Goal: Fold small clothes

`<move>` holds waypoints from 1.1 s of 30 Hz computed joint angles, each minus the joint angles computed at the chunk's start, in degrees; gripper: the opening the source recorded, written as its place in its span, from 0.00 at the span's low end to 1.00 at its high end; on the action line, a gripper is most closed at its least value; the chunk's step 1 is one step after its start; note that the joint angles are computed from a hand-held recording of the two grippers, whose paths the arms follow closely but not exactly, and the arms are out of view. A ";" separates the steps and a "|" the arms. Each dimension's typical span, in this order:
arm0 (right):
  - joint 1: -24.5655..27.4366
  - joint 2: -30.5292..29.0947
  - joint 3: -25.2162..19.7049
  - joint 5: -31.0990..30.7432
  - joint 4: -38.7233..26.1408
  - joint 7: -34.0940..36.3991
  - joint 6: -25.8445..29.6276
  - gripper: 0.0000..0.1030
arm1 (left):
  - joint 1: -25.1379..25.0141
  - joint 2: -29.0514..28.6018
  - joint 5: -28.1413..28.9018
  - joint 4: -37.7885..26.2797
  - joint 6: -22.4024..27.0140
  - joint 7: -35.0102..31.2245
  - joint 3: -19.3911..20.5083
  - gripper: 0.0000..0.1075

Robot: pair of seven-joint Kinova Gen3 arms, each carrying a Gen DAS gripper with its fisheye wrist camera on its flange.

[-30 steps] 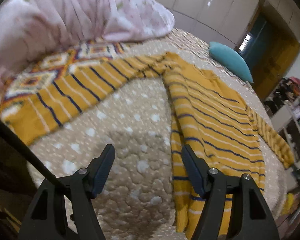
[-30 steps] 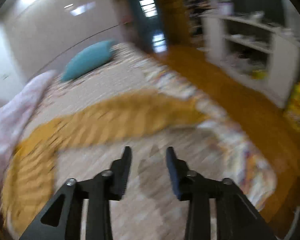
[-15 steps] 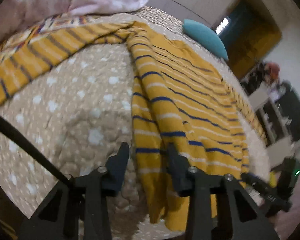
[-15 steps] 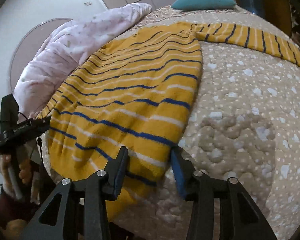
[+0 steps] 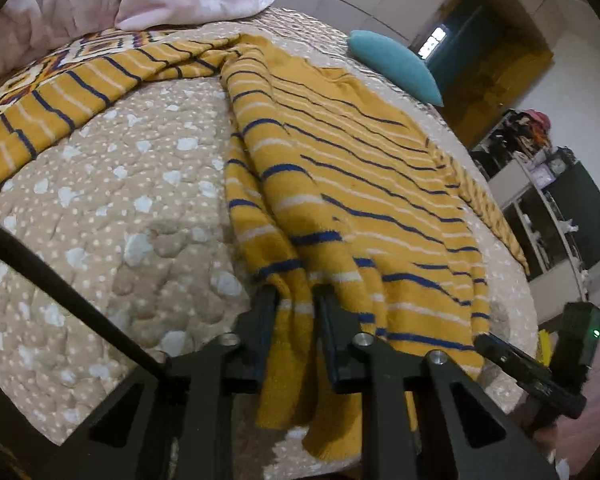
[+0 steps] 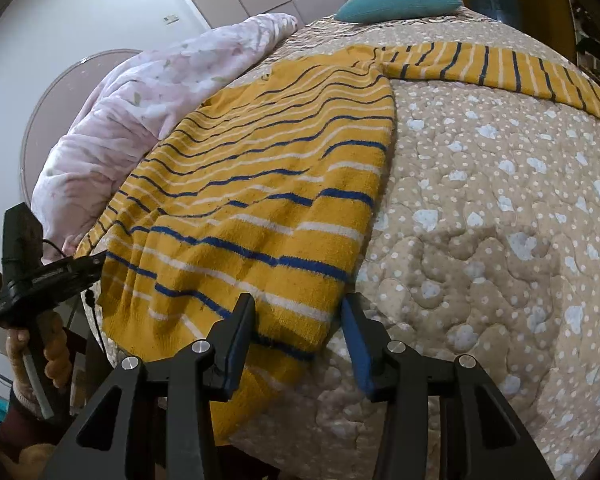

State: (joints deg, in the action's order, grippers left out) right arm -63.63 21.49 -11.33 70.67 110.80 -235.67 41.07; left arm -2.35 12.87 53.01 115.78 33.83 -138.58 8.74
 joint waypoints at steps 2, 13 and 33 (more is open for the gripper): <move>-0.45 0.03 0.30 1.85 0.71 -3.14 -0.20 0.47 | -1.25 -0.15 -0.40 -0.06 0.28 1.63 0.71 0.07; 0.29 -0.12 -1.82 4.99 1.62 -7.89 -0.17 0.52 | -6.97 -8.85 -0.78 3.31 3.89 1.85 -9.15 0.07; 2.24 -11.80 -4.74 -9.78 16.83 -19.13 15.24 0.32 | 3.70 -12.80 -0.11 4.96 -8.70 2.14 -7.82 0.62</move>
State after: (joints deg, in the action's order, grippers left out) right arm -61.40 9.69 -16.07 60.89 127.63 -254.80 56.31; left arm 1.36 0.08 52.90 120.74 25.13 -136.44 0.92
